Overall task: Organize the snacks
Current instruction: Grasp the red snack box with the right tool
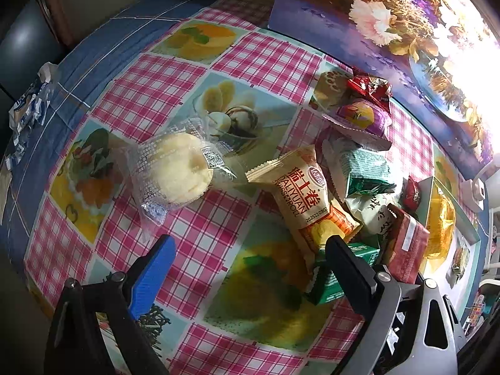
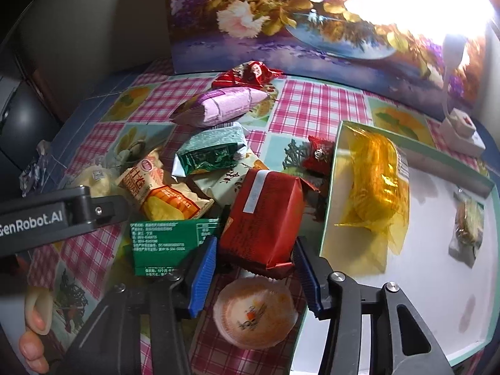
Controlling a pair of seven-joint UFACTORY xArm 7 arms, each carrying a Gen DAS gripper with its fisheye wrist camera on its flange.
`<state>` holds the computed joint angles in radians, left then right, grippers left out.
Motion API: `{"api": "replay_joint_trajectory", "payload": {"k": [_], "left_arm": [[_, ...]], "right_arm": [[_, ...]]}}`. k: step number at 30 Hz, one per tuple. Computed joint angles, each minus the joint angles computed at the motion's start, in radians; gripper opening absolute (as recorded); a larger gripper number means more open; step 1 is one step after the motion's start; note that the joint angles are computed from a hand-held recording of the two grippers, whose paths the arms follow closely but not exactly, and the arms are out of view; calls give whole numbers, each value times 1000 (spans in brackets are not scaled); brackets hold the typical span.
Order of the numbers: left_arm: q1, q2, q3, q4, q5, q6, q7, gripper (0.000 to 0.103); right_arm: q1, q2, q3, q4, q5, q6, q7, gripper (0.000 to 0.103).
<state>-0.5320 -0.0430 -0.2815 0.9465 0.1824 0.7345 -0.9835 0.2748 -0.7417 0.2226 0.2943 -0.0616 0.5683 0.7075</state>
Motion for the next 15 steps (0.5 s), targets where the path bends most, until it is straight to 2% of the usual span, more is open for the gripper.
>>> {"api": "replay_joint_trajectory", "payload": {"k": [15], "left_arm": [[-5,3,-2,9,-29,-18,27,97]], "right_arm": [[-6,-59,-32,-23,31,0,-4,51]]}}
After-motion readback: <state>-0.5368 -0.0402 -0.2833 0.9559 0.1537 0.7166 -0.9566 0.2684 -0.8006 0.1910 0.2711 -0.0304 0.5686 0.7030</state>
